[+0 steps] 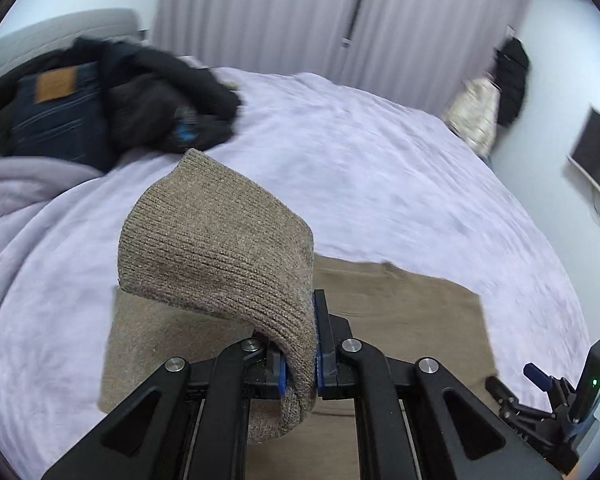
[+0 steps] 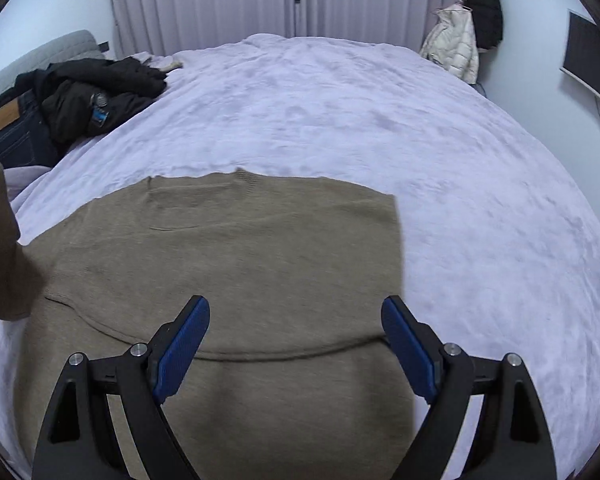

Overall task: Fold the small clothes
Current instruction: 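Fold the held sleeve across the sweater body with the left tool, release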

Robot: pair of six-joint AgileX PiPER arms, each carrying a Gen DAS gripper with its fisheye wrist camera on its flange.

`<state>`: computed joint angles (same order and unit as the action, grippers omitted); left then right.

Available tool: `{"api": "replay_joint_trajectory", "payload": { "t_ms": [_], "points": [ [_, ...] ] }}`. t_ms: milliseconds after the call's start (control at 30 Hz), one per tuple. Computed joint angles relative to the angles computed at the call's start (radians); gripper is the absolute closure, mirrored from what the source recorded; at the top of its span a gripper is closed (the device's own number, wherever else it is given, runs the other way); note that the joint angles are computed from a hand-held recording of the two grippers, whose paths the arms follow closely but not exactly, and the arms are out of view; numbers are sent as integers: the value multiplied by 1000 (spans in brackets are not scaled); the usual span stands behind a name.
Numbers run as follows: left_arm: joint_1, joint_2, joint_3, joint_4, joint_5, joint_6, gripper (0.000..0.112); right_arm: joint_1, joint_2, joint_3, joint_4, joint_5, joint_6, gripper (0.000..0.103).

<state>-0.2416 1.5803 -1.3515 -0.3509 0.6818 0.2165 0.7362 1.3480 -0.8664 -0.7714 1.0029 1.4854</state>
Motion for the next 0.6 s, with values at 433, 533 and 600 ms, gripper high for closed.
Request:
{"api": "replay_joint_trajectory", "payload": {
  "t_ms": [433,533,600],
  "points": [
    [-481,368,-169,413,4,-501,101,-151,-379,375,49,-114,-22,13],
    [-486,356,-147,408,10,-465,28,-168,-422,403,62,-146,-27,13],
    [-500,265,-51,526,-73,-550,9,-157,-442,413,55,-158,-12,13]
  ]
}}
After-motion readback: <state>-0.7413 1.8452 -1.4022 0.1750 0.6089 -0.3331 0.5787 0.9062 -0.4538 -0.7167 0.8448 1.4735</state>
